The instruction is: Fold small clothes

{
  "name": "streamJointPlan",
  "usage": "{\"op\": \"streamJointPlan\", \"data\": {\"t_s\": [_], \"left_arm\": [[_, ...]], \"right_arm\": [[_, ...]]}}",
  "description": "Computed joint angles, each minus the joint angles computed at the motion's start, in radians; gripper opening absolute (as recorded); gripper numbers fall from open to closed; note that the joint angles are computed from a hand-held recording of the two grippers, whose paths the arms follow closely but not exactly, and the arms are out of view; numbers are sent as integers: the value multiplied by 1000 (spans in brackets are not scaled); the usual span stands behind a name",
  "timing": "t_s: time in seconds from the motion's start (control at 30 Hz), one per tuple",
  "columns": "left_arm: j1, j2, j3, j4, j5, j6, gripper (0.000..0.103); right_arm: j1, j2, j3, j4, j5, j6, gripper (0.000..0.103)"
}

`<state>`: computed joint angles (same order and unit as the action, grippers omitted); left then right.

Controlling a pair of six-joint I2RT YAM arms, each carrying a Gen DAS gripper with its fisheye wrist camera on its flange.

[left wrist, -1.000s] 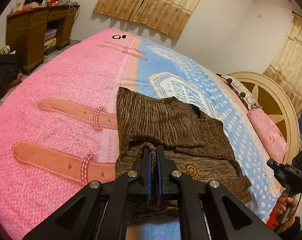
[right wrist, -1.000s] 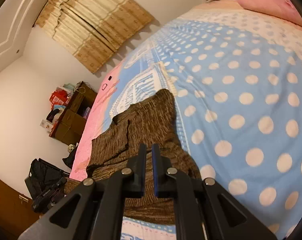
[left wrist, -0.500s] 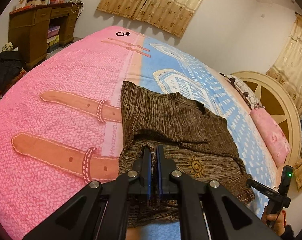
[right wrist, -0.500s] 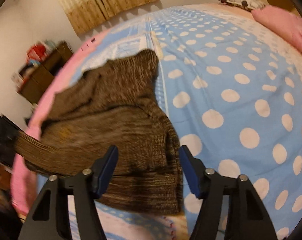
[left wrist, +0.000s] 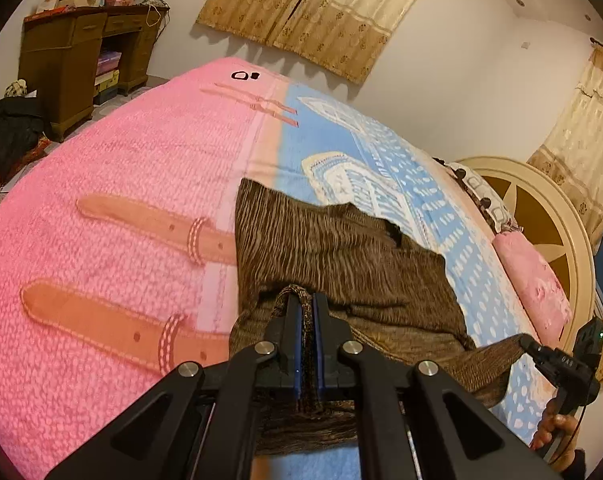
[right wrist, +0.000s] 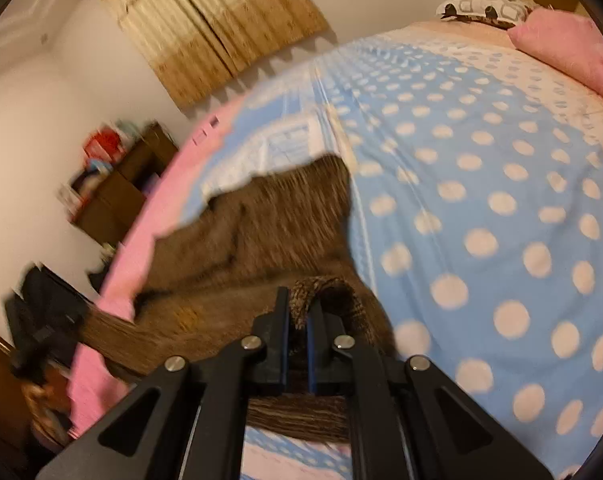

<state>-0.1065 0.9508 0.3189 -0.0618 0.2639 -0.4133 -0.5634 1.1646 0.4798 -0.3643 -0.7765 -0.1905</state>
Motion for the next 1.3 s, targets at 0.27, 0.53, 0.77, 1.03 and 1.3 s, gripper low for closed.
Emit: {"op": "streamJointPlan", "data": {"t_s": [0.27, 0.53, 0.77, 1.03, 1.3], "left_arm": [[47, 147, 86, 81, 37, -10, 4], [73, 398, 250, 163, 26, -10, 4], [74, 714, 488, 207, -35, 0, 4], [164, 1100, 817, 78, 156, -126, 5], [228, 963, 787, 23, -30, -37, 5]], "right_arm": [[116, 106, 73, 195, 32, 219, 10], [199, 303, 246, 328, 75, 365, 10], [300, 574, 464, 424, 190, 440, 10], [391, 921, 710, 427, 344, 442, 26], [390, 892, 633, 521, 462, 447, 49]]}}
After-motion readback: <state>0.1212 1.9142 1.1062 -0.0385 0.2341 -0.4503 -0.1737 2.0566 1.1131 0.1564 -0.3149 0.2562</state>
